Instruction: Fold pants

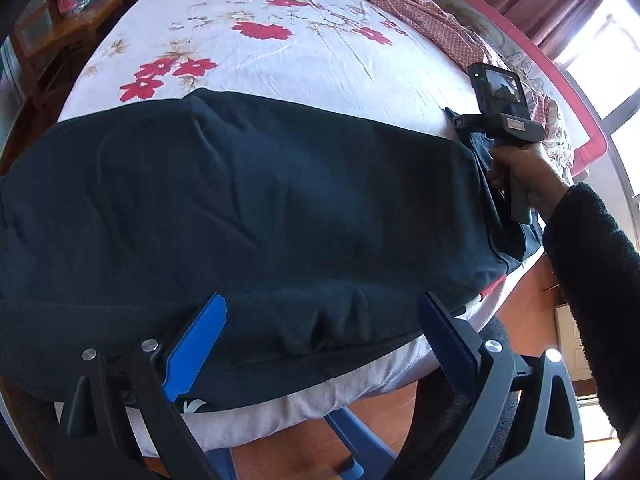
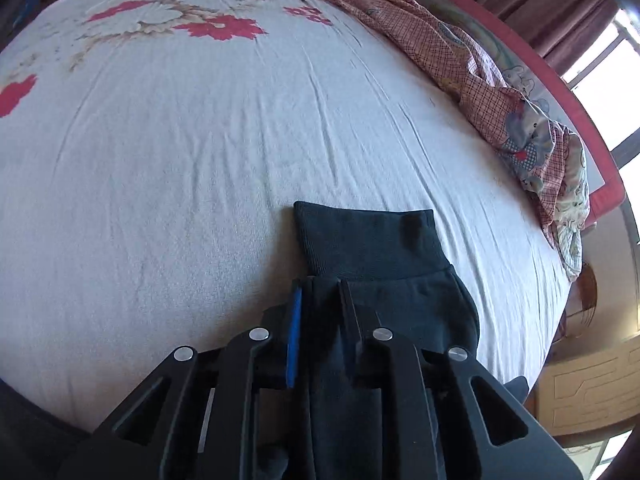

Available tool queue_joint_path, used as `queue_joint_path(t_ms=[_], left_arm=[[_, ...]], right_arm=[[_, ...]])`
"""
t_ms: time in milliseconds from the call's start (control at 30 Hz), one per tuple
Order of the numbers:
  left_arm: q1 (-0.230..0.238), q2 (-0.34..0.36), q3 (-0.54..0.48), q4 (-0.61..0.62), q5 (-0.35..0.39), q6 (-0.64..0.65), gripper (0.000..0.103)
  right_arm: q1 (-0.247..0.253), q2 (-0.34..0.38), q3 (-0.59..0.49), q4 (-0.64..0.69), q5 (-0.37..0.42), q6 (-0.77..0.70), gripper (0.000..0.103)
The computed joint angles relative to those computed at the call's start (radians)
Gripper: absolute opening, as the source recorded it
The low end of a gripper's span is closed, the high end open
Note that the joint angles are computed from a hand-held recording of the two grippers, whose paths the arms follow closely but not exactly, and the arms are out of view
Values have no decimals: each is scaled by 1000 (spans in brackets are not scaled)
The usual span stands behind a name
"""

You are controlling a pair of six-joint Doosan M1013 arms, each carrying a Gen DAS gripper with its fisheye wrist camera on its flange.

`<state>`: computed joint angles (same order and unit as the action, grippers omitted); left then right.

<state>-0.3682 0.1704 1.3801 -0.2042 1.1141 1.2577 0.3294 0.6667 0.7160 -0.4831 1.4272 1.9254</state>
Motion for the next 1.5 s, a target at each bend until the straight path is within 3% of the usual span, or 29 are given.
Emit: queue_joint_path(t_ms=[200, 367, 467, 533, 600, 667, 700, 767, 833, 900, 967, 1033, 1133, 1200, 1300, 1433, 1500], left_arm=[[-11, -7, -1, 13, -9, 0, 97], [-15, -3, -7, 24, 6, -18, 97], [-17, -3, -7, 23, 11, -23, 97], [-19, 0, -9, 25, 16, -22, 97], [-21, 5, -14, 26, 28, -23, 97], [-22, 8, -16, 21, 31, -16, 97], [-25, 11, -18, 32, 38, -21, 97], [-30, 15, -22, 36, 51, -24, 97], [-33, 20, -29, 45, 68, -28, 97], [-37, 20, -32, 58, 76, -35, 97], [-37, 17, -32, 73, 72, -43, 97], [-37, 6, -21, 104, 44, -67, 97], [-34, -5, -14, 180, 42, -110, 97], [-22, -19, -6, 231, 47, -127, 97], [20, -61, 23, 314, 35, -190, 97], [114, -128, 73, 407, 11, -281, 97], [187, -157, 102, 352, -25, -264, 97]], right_arm=[[-68, -167, 158, 156, -226, 195, 13], [-185, -404, 440, 350, -540, 423, 13], [-239, -523, 603, 353, -651, 536, 13], [-278, -570, 682, 358, -639, 601, 13], [-327, -607, 780, 491, -696, 543, 13], [-355, -611, 827, 502, -611, 605, 14], [-367, -616, 858, 538, -617, 610, 14], [-361, -619, 884, 490, -574, 675, 14], [-373, -652, 947, 581, -686, 713, 14], [-366, -666, 963, 639, -727, 706, 18], [-353, -671, 964, 725, -768, 606, 18], [-336, -658, 937, 767, -728, 559, 18], [-322, -657, 947, 958, -769, 442, 18], [-298, -653, 936, 1019, -775, 372, 18], [-262, -633, 908, 1125, -751, 239, 18], [-209, -597, 854, 1145, -688, 184, 18], [-186, -589, 838, 1155, -670, 169, 18]])
